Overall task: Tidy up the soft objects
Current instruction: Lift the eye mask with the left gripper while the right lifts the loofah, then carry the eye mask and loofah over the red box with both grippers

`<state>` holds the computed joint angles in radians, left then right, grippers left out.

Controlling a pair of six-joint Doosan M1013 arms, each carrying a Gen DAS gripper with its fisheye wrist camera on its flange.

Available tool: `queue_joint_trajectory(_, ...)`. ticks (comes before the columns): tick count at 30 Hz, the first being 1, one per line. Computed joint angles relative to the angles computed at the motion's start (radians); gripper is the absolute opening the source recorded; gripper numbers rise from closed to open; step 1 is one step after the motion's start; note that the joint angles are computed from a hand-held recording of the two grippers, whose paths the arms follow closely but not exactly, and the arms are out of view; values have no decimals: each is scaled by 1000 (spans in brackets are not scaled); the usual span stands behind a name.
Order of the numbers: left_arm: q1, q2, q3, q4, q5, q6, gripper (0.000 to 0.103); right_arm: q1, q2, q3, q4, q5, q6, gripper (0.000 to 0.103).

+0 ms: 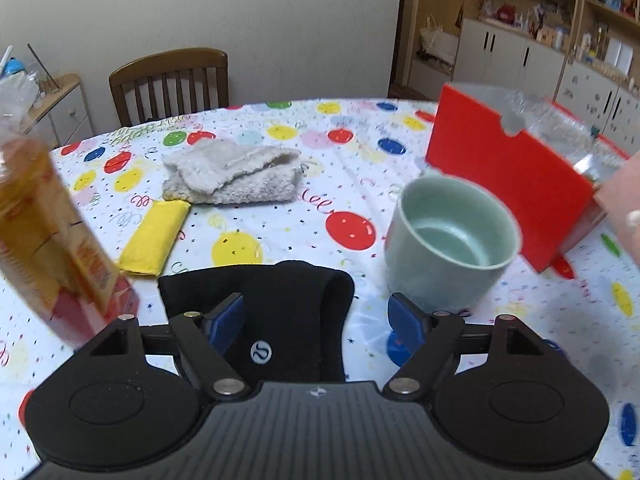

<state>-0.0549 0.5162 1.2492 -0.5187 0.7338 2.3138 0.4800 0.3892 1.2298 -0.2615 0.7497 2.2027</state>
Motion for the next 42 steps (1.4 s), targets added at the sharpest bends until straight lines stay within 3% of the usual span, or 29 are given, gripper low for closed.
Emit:
queue_joint_trajectory(5,-17,19,0,103,-63,-58,78,-3,0,4,-11,16,24,22)
queue_joint_trajectory(17,-10,48,-28,103,-27,-79,77,-13,6,6,13,37,27,22)
queue_joint_trajectory(20,-12,46,-26,122,-43,-110,62,-13,8,5,19,37,23,22)
queue_joint_trajectory(25,-10,46,-32,179,-60,-199,25,-11,7,5,19,38,23,22)
queue_joint_trajectory(27,-2,49,-39,160,-48,-203,19,-10,7,5,16,37,26,22)
queue_joint_trajectory(34,9,36,-30,161,-52,-229,15,-6,-1,13,2,31,38,22)
queue_joint_trajectory(42,28,-8,-5,81,-31,-194,15,-6,-20,32,-16,2,49,22)
